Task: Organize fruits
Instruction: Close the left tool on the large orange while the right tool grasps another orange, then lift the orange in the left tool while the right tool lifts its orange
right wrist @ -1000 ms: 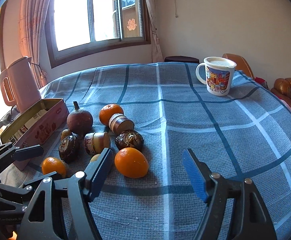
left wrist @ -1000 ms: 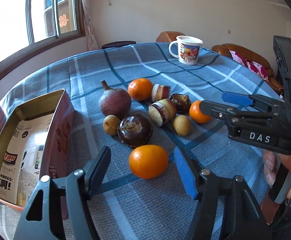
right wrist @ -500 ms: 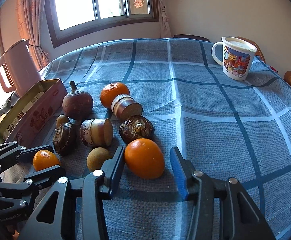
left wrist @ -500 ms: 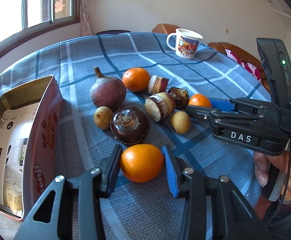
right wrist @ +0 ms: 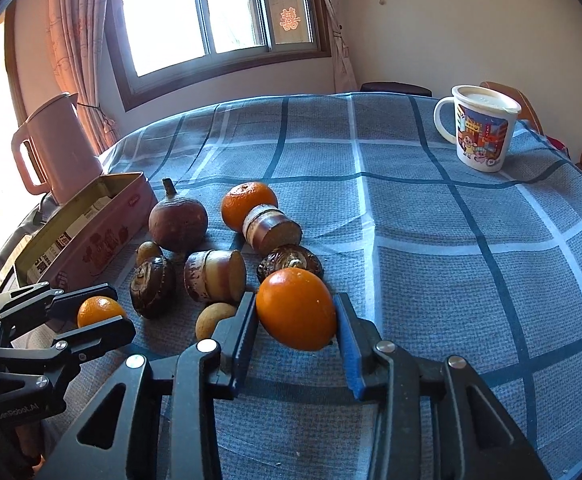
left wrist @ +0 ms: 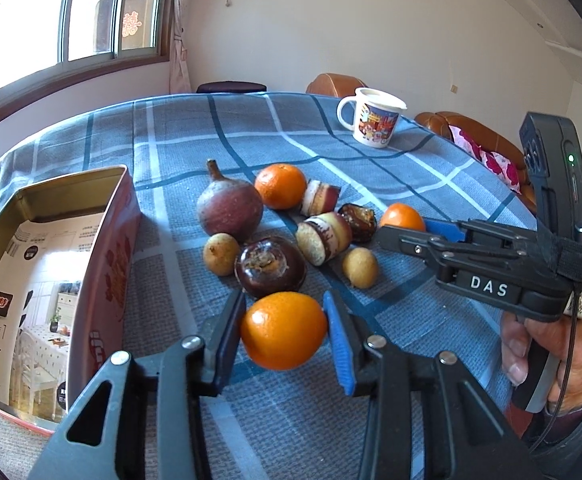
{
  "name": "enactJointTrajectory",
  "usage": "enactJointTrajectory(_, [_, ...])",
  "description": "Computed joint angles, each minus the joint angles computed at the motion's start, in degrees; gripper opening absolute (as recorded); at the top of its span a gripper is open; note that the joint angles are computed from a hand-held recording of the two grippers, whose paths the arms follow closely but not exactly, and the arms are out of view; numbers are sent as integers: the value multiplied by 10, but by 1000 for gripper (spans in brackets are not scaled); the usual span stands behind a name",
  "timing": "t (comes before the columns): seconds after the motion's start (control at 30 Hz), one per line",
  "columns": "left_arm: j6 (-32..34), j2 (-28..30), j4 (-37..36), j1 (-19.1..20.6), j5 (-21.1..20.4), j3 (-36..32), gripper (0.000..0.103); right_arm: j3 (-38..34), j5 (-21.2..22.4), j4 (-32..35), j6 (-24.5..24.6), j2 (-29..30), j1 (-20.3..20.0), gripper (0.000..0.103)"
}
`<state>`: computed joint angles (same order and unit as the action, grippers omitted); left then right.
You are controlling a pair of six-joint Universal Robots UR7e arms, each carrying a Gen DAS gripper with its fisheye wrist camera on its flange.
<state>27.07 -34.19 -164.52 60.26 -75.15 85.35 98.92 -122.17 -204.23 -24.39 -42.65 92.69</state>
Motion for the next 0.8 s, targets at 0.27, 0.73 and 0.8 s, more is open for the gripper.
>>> enactJointTrajectory(0.27, [14,-8,-58,2,-19,22,42,15,33,-43,-18,-2,-1,40])
enactJointTrajectory(0.73, [24,-18,-135,3,-40,52,42,36,74,-97,-34,-5,-5,40])
enactJointTrajectory(0.8, [25,-19,-144,4,-43,55,42,38,78,-104,-38,-5,-5,40])
